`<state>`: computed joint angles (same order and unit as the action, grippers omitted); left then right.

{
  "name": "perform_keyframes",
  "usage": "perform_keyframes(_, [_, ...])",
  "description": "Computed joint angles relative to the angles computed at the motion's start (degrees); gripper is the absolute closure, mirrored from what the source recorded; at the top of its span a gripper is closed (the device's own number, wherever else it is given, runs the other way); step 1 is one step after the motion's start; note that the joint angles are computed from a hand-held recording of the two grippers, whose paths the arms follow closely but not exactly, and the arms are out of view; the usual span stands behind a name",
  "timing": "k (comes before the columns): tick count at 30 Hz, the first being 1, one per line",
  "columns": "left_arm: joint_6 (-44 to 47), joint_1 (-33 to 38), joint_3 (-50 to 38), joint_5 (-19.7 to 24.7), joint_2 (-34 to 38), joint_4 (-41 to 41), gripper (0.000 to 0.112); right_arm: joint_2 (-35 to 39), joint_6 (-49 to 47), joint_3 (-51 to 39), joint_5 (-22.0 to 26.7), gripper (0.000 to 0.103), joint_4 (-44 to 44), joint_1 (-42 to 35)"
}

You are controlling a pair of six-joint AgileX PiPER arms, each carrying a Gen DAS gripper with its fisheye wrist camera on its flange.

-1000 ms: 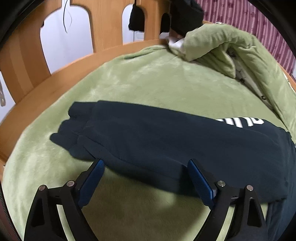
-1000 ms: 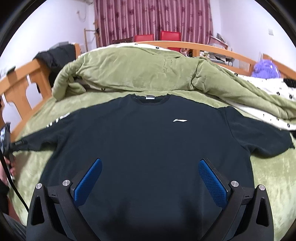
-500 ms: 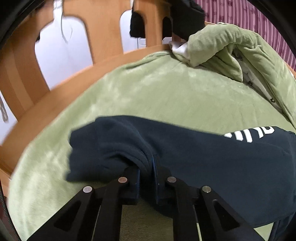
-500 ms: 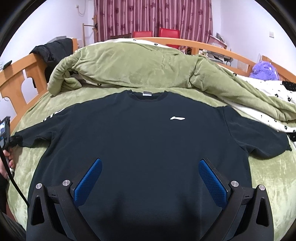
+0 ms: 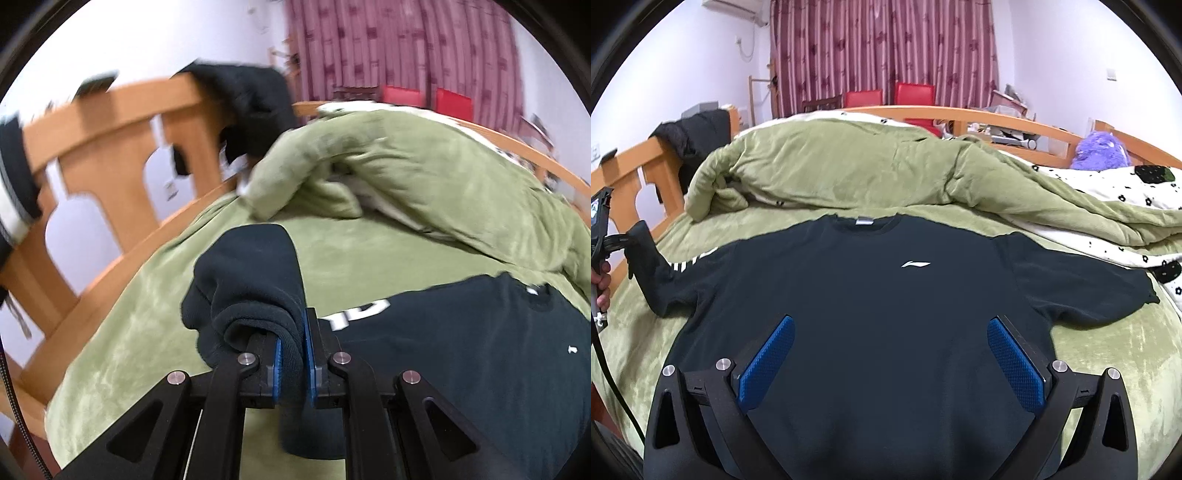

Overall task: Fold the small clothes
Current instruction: 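Carry the held cuff across the chest with the left tool and release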

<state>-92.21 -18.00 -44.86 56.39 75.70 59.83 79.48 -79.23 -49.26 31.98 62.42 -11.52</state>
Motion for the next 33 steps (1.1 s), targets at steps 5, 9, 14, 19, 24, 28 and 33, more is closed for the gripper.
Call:
perform_keyframes(5, [-1.4,-9.4,-10.0,4.7,9.0,-1.0,0.102,0.5,-3.6,-1.6,5.5,0.001,2.8,-7.1])
perform_keyframes(9, [-1.3,-14.6,-18.8,5.4,17.3,-1.8,0.102,2.2,-5.4,-3.6,10.1,0.001,4.2,-12.6])
perform_keyframes(14, [0.4,-18.8,-32.1,4.7,29.2,-3.8,0.102,5.6,-3.5,-6.9,13.4,0.001,3.1,-16.6])
perform_keyframes(19, [3.6,-21.2,-43.7,2.5,39.6,-7.4,0.102,7.1,-4.0,-7.9,12.2,0.001,2.2,-17.2])
perform_keyframes(24, [6.7,-22.9,-49.4,1.4,46.2,-11.3,0.099,8.2,-3.3,-8.7,12.1,0.001,1.0,-16.7])
perform_keyframes(28, [5.9,-22.8,-46.7,-1.9,45.4,-13.6,0.096,8.2,-3.3,-8.6,12.4,0.001,0.9,-16.2])
perform_keyframes(33, [6.9,-23.3,-44.2,-0.3,43.1,-14.3,0.081,7.1,-3.2,-7.4,11.8,0.001,1.1,-14.2])
